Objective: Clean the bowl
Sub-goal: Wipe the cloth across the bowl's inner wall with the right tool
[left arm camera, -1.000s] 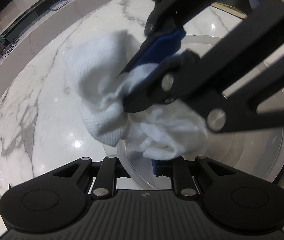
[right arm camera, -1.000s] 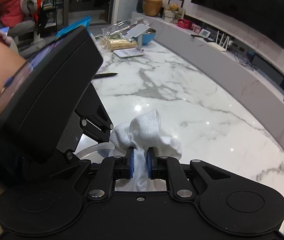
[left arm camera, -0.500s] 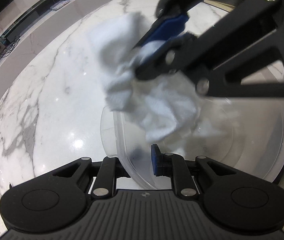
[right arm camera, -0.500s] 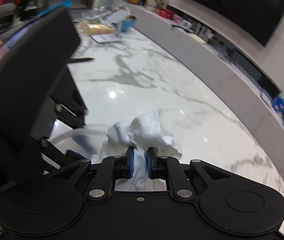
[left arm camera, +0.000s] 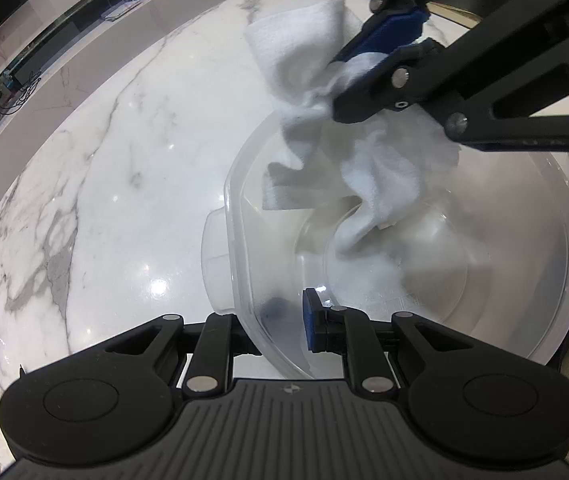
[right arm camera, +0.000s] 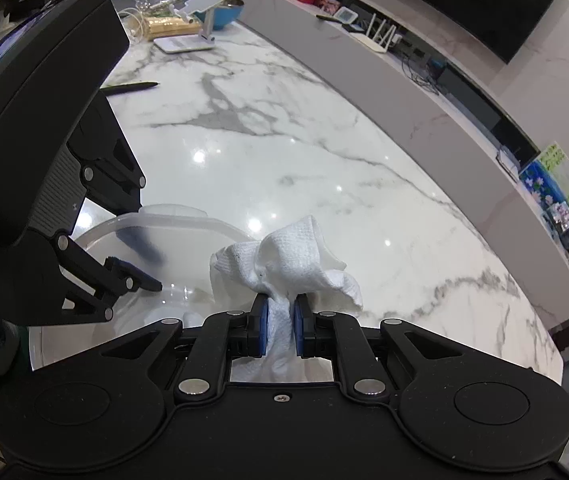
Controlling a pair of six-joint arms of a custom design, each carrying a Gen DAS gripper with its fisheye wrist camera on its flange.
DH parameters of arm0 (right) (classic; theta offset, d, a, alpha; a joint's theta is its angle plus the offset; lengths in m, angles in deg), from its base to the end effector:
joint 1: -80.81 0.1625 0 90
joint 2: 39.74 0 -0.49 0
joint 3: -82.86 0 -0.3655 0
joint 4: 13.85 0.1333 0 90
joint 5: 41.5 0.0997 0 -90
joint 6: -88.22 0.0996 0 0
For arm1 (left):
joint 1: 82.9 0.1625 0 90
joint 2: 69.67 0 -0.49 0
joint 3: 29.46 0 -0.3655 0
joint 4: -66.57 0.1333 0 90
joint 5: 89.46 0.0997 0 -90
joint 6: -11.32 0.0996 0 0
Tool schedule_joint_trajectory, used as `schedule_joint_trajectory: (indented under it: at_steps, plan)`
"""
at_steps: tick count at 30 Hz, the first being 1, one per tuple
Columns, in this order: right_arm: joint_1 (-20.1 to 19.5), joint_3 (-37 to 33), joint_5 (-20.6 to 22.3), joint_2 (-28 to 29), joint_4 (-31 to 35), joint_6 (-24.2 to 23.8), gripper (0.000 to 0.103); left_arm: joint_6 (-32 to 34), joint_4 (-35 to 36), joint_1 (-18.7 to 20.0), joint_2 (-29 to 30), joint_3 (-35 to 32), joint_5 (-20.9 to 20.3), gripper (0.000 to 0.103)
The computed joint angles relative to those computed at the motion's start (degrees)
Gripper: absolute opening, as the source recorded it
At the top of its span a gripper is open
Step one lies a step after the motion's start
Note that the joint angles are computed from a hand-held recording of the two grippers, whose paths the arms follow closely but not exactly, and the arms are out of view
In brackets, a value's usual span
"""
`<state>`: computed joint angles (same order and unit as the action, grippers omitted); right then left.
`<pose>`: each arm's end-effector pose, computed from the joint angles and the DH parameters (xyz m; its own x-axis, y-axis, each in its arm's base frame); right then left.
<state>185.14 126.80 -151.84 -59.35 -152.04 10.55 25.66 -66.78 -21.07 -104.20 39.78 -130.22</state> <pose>0.3242 -0.8704 0.1313 0.0197 -0.8861 0.4631 -0.9699 0.0956 0.2242 -0.1995 -0.8148 0.1828 -0.4941 0.4173 -0.7627 0.6080 0.7929 0.0399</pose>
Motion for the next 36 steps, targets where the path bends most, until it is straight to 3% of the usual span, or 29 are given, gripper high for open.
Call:
schedule_joint_trajectory:
  at_steps: [7, 18, 36]
  plan:
    - [0.18, 1.85, -2.92, -1.22, -0.93, -0.41, 0.010, -0.14, 0.60, -0.04, 0.02, -0.29, -0.02, 0.014]
    - [0.04, 3.20, -4.13, -2.79, -0.10, 0.38, 0.010, -0.36, 1.48, 0.03, 0.52, -1.51, -0.20, 0.014]
    - [0.14, 2.43, -2.00, -1.40, -2.09, -1.10, 0.010, -0.62, 1.66, -0.14, 0.37, -1.19, -0.15, 0.014]
